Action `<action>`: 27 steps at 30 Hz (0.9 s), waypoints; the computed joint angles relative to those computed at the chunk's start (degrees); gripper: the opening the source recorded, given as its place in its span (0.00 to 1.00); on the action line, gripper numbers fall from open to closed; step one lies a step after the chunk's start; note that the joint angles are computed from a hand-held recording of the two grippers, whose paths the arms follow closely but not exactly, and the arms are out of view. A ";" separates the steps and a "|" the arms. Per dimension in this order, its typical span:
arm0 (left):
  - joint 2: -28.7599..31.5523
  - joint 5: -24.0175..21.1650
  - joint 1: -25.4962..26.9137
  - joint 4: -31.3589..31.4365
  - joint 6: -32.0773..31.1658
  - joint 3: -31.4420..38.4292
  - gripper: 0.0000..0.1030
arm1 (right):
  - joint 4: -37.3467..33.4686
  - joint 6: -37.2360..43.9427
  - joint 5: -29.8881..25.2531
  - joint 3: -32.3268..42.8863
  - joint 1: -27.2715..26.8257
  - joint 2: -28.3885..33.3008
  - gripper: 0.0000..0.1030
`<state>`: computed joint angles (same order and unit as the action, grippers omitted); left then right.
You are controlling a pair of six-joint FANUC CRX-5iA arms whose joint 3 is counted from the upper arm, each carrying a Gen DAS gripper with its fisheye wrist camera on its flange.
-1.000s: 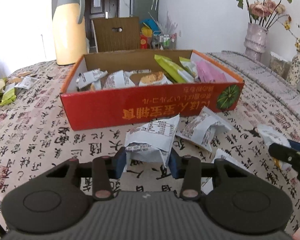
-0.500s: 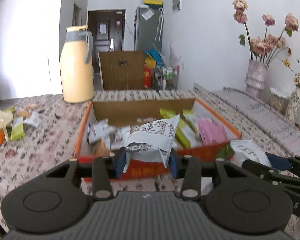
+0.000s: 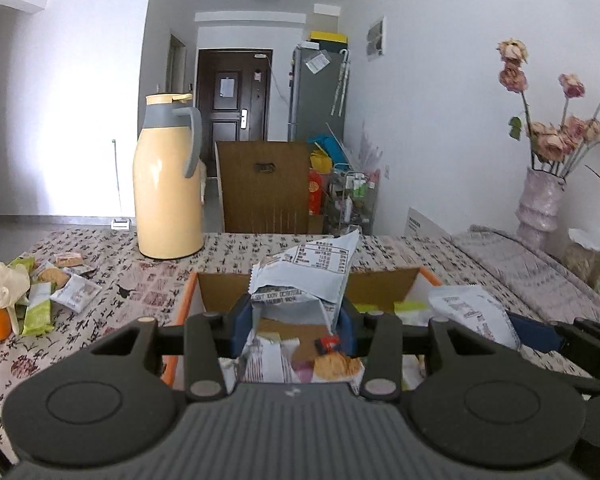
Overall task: Organize snacks
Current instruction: 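Carry both white packets over the cardboard box, then lower both packets into the box and open both tools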
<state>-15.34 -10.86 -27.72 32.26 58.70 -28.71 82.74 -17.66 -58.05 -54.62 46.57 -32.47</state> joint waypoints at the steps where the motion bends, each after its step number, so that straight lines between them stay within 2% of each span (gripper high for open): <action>1: 0.66 -0.01 0.05 -1.44 1.44 0.89 0.42 | 0.59 0.09 1.34 0.26 -1.46 0.45 0.41; 4: 2.63 -0.65 0.20 -6.89 7.03 3.72 0.42 | 2.19 0.31 5.47 1.29 -6.14 2.17 0.41; 11: 6.56 0.01 0.75 -8.34 9.88 5.09 0.42 | 6.48 -4.74 11.52 1.14 -14.08 4.85 0.41; 13: 7.06 1.20 0.89 -5.20 7.64 3.87 0.42 | 8.04 -6.42 13.59 0.20 -15.78 4.64 0.41; 17: 7.44 3.17 0.16 3.53 -0.70 1.33 0.42 | 8.26 -7.01 16.41 -0.41 -17.48 4.38 0.41; 24: 7.44 4.47 -1.05 12.10 -8.64 -0.95 0.42 | 5.59 -5.36 16.53 -0.50 -16.73 4.73 0.42; 25: 7.39 5.31 -1.56 14.56 -10.91 -1.58 0.45 | 5.56 -5.47 16.45 -0.56 -16.66 4.67 0.43; 26: 7.29 5.52 -1.61 14.34 -10.67 -1.69 0.56 | 5.65 -5.75 16.40 -0.69 -16.64 4.47 0.49; 27: 7.14 5.40 -1.09 11.11 -7.44 -1.29 0.63 | 5.99 -6.21 16.08 -0.70 -16.69 4.47 0.61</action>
<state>-8.20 -5.46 -28.81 43.37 51.27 -30.00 88.72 -23.87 -41.97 -55.32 29.88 -28.00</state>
